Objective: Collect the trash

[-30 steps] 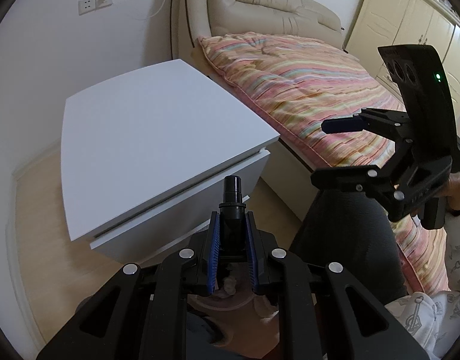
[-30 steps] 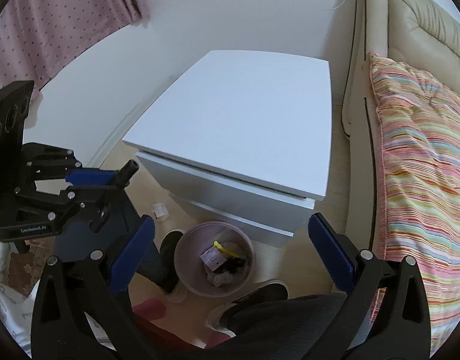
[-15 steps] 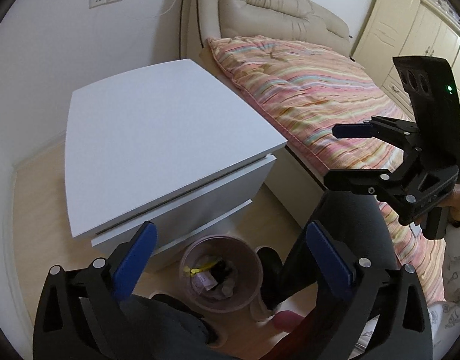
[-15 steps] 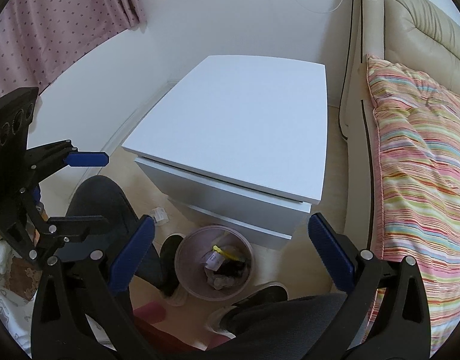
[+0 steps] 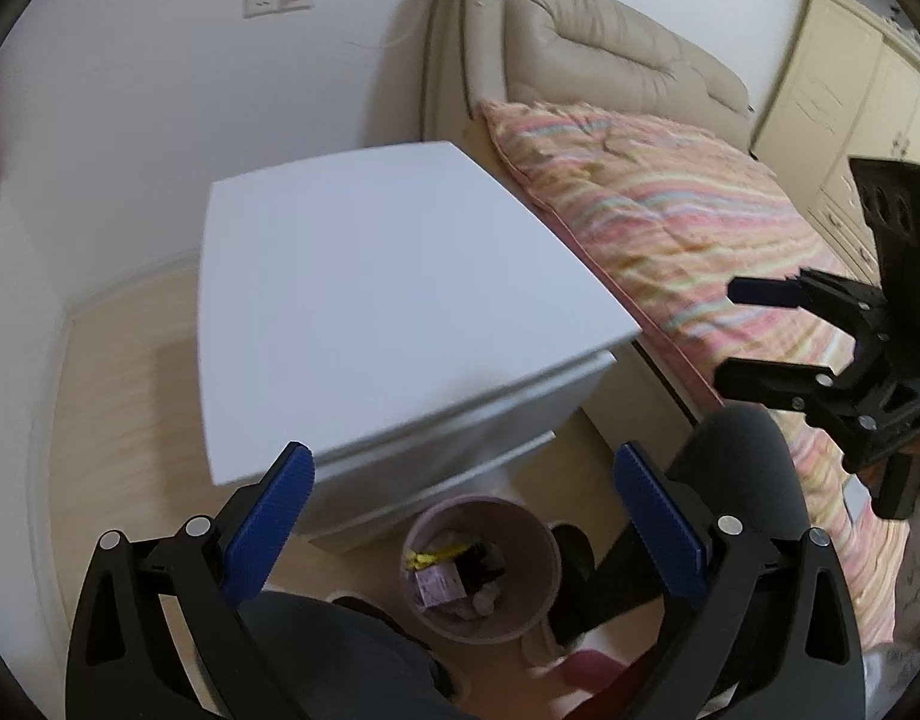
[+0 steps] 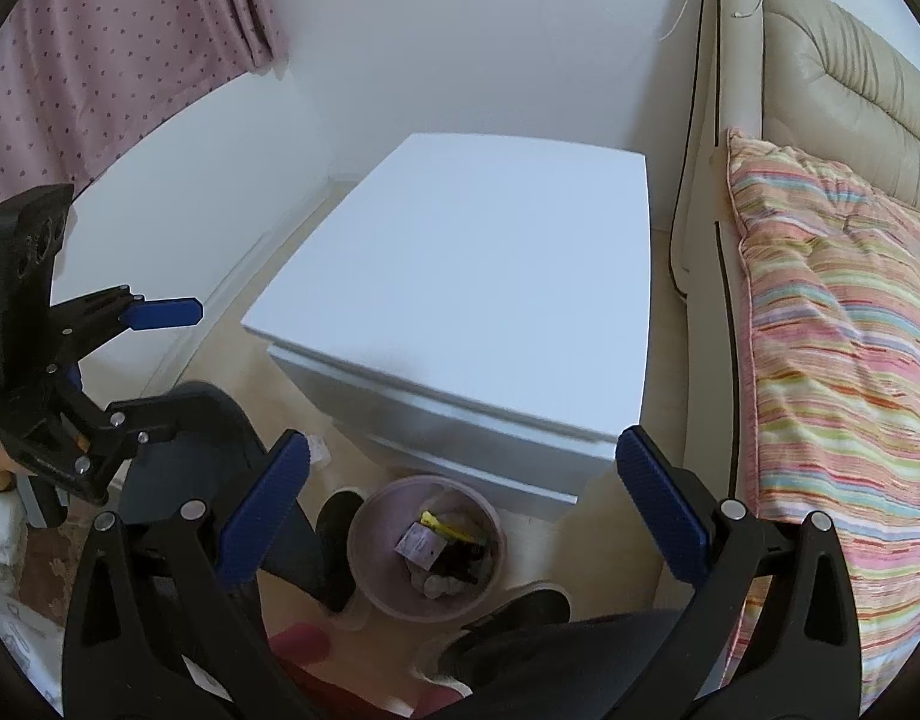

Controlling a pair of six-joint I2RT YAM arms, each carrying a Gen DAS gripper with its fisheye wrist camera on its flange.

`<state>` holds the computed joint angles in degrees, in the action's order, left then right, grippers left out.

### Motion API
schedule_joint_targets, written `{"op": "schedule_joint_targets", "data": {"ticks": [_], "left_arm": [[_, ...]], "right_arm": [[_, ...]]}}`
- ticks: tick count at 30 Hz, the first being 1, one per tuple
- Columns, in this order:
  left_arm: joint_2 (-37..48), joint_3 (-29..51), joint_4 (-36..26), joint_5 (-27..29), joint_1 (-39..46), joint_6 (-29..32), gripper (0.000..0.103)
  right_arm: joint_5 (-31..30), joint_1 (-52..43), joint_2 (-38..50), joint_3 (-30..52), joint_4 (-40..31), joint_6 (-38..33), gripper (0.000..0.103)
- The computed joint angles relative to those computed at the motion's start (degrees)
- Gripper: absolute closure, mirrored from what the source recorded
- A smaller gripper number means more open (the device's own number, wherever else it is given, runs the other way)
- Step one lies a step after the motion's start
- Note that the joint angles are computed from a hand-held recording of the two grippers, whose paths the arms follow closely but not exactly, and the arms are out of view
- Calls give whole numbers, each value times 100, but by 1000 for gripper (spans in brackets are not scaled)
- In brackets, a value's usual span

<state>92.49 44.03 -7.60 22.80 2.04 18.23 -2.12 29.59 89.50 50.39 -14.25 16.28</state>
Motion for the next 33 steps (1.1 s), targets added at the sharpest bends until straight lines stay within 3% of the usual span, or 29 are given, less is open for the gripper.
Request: {"op": "schedule_joint_targets", "data": {"ticks": [16, 33], "left_arm": [[250, 1085, -152, -53, 189, -289, 6], [355, 1211, -205, 189, 204, -335, 6]], "right_arm": [[165, -172, 723, 1558, -311, -308, 3], [186, -182, 936, 1814, -382, -317, 3]]}}
